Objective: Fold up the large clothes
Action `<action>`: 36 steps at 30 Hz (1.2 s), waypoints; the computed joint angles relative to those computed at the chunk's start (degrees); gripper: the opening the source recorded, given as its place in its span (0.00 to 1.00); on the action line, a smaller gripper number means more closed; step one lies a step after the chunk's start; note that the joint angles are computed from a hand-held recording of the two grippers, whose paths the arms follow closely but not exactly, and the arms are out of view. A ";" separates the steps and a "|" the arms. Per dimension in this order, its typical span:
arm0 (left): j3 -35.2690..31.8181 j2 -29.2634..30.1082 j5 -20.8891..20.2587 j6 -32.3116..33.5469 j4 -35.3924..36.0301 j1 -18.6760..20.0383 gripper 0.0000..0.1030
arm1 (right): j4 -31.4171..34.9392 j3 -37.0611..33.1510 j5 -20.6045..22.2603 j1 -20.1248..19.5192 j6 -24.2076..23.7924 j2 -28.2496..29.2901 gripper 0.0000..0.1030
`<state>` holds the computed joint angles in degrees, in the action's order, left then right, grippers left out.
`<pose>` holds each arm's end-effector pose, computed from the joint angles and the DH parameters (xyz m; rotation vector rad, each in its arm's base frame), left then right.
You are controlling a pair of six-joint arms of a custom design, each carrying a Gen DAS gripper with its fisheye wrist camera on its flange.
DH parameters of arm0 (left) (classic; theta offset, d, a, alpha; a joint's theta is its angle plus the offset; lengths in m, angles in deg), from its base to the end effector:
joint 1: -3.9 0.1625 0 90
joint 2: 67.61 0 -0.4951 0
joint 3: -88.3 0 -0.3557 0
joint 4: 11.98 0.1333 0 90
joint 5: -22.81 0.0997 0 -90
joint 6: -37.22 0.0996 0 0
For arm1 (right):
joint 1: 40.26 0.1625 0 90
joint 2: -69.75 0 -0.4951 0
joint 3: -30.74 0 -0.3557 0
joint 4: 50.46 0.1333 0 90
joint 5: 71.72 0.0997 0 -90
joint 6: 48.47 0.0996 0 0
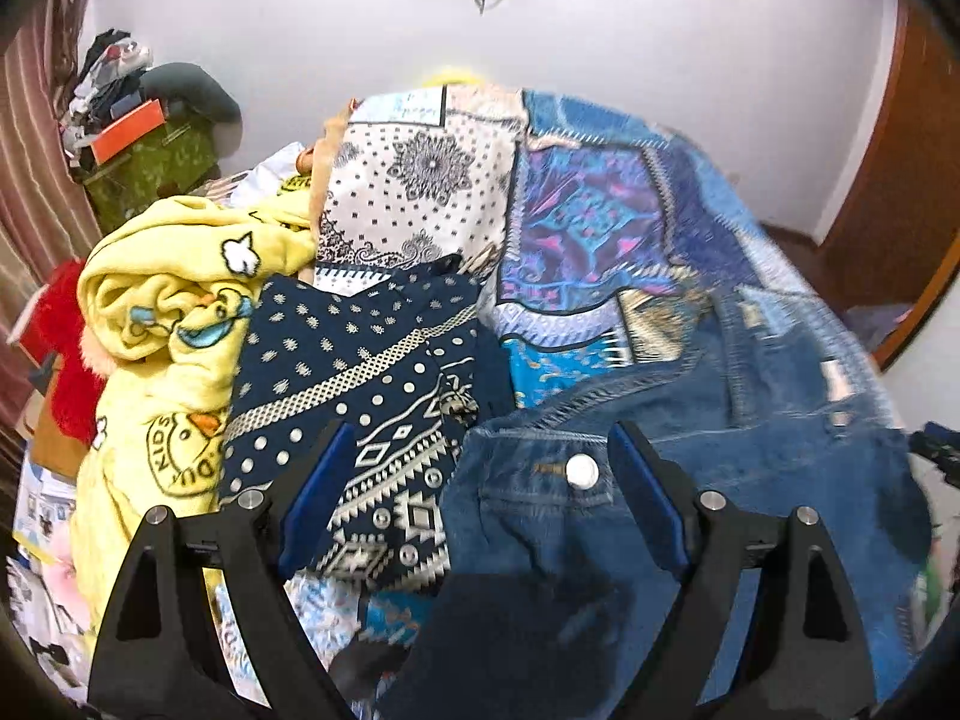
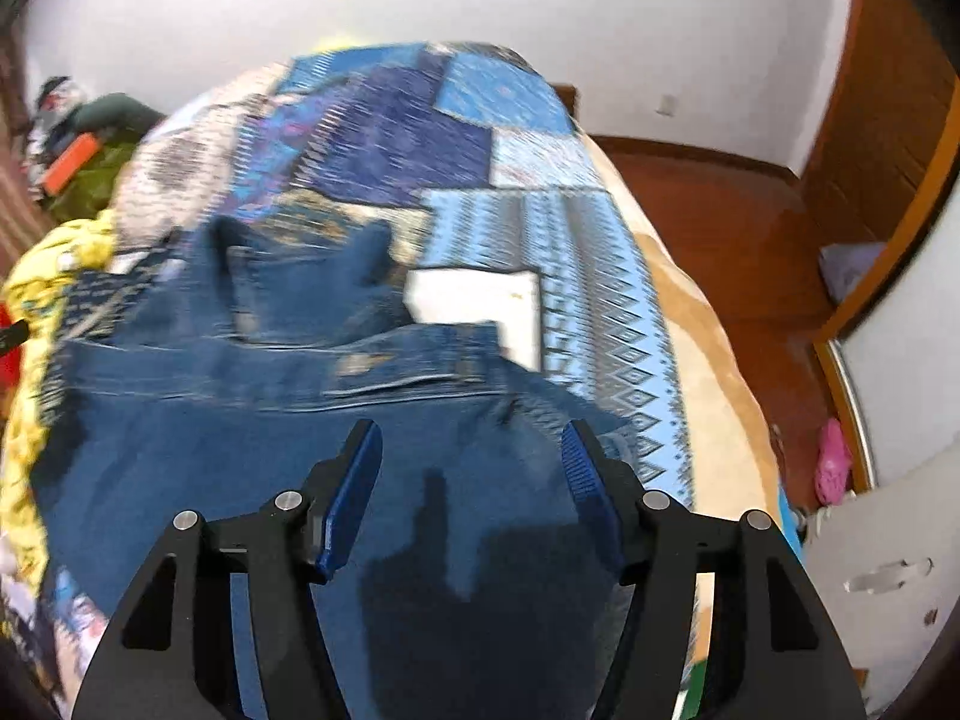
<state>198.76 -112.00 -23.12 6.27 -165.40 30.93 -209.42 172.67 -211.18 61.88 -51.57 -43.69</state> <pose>-0.4374 -0.4506 0.1076 0.7107 2.3920 -0.6987 0.1054 -0.2162 0.4625 -0.0781 -2.2201 0.8843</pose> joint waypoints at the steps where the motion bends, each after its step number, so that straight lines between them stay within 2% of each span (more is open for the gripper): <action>1: 1.05 -1.21 -0.87 -0.43 -0.50 -0.39 0.84 | 1.03 -0.24 -0.50 2.24 1.22 0.23 0.57; 3: 3.64 -3.83 -2.94 -2.05 -1.52 -1.09 0.86 | 2.67 -0.45 -1.90 7.41 3.93 1.37 0.57; 8: 9.77 -7.96 -9.55 -6.69 -3.13 -1.91 0.87 | 0.55 0.61 -1.57 15.66 7.07 5.97 0.70; 13: 17.63 -9.43 -16.67 -14.51 -9.46 -1.63 0.87 | -1.72 3.04 -1.31 19.58 8.49 11.14 0.72; 17: 23.64 -8.42 -20.04 -21.17 -16.50 -0.97 0.87 | -1.57 5.42 1.04 18.30 9.68 13.08 0.75; 21: 27.72 -6.06 -25.45 -27.09 -25.99 1.44 0.87 | -0.78 7.35 2.08 14.62 10.47 14.19 0.75; 23: 28.56 -5.06 -26.58 -27.80 -29.75 1.94 0.87 | -1.66 8.70 2.56 12.81 10.10 14.09 0.77; 25: 28.92 -3.65 -27.62 -27.49 -34.34 2.49 0.87 | -5.44 10.27 2.47 11.95 8.98 13.79 0.94; 27: 28.36 -2.06 -29.43 -26.95 -37.88 3.53 0.87 | -4.34 10.14 3.03 10.51 9.54 12.66 0.98; 29: 27.58 -0.67 -31.30 -26.21 -40.25 4.72 0.86 | -3.80 9.94 5.64 8.46 8.63 10.97 0.99; 30: 27.24 -0.04 -31.40 -26.32 -41.00 5.14 0.86 | -3.78 10.00 5.75 8.59 8.87 11.03 0.99; 33: 26.52 1.82 -29.30 -27.42 -41.63 5.96 0.74 | -4.28 10.25 5.35 8.99 8.88 11.50 1.00; 36: 27.61 4.75 -27.95 -29.86 -49.25 6.80 0.71 | -4.78 10.54 5.90 8.59 8.79 11.41 1.00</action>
<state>226.38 -107.25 -51.07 -23.59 -214.65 37.73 -214.20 183.21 -205.27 70.47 -42.78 -32.27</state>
